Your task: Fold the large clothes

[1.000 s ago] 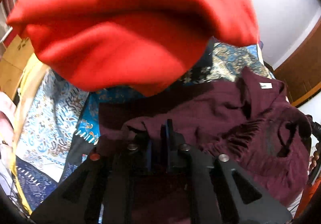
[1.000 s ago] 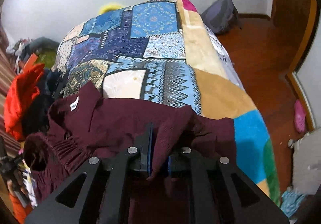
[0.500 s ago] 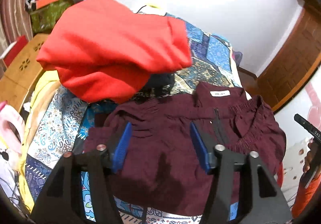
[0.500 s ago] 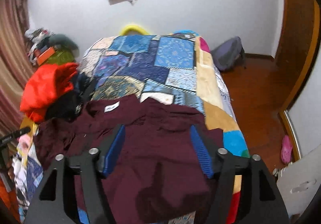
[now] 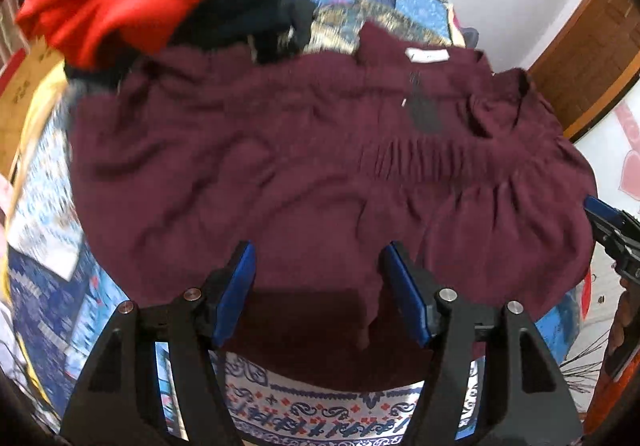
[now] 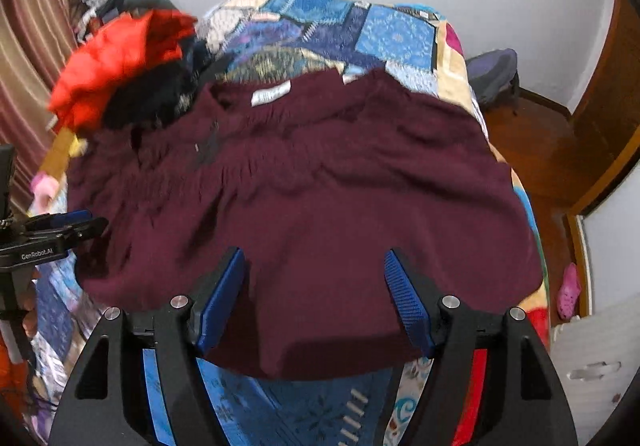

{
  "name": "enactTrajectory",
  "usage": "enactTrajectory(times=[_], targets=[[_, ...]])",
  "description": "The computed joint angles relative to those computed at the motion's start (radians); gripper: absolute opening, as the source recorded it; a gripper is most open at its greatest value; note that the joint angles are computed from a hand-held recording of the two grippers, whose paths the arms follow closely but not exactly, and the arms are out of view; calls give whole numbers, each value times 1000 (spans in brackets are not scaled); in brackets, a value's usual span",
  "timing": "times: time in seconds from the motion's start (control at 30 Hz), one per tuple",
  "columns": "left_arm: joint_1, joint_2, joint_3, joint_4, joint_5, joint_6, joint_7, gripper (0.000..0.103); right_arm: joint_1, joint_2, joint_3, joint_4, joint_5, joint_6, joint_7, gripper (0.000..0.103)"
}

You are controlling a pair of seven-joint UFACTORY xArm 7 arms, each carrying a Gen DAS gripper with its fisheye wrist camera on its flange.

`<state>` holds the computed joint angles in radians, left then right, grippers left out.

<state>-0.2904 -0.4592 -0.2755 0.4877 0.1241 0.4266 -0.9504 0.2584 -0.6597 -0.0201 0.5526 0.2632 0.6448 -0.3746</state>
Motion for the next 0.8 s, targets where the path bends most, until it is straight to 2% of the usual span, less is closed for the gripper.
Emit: enactTrajectory(times=[0.1,0.17,0.37,0.6,0.7,0.8], targets=[[-1,-15,-7,-38,-13,-36,-39,70,-12,-51,25,-54,-33,-35,5,69],[-8,-41,-8,-64,-24,-43,-57,70,-7,-80,24,-71,-48,-17,3,69],[-22,-163,-10,-128,-48,11,-91,70,-7,-117,30,-88,-72,3,17,69],[21,-390,3,-238,-65,88,-166,70,11,-145,42,-78,-81,-34,44,69],[33,-453,41,-295,-88,97,-179,70,39,-140,33,-62,-60,-63,53,69],[19,-476,105,-365,-150,22,-181,70,66,-124,27,-54,-37,-91,61,69]])
